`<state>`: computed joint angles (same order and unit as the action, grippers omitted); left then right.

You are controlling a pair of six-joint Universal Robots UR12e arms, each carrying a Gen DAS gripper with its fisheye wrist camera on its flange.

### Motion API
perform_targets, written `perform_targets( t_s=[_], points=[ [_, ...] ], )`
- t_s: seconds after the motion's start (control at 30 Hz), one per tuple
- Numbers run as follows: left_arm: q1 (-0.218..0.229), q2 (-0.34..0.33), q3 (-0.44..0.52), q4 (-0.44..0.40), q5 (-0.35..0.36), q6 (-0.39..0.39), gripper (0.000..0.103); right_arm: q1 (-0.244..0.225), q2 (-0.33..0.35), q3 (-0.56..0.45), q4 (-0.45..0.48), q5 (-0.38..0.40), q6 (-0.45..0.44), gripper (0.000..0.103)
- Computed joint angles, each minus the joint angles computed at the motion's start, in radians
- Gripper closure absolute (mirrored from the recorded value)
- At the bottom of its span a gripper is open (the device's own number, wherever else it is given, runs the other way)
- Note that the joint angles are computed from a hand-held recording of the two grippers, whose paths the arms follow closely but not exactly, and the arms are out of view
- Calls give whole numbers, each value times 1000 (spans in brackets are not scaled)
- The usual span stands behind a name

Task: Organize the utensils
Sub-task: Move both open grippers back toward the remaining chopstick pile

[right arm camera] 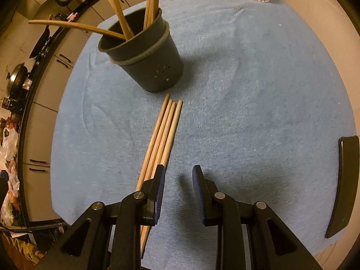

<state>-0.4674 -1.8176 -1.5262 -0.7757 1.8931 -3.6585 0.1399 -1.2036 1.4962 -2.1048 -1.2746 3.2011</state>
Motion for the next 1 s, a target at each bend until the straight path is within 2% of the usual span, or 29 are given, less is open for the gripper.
perform_targets(
  t_s=[0.33,0.67,0.8,0.87,1.0],
  points=[
    [28,14,-33,24,-45,-9,61,32,19,6,-6,-58,15,76],
    [40,-14,-41,42,-142,5,61,8,0,43,-54,-96,35,79],
    [45,-25,-38,44,-177,13,61,-10,-9,57,-59,-30,63,77],
    [48,-31,-36,46,-197,10,61,-3,-9,58,-77,-18,60,77],
    [52,-40,-35,47,-224,13,61,23,5,35,-56,22,5,77]
  ],
)
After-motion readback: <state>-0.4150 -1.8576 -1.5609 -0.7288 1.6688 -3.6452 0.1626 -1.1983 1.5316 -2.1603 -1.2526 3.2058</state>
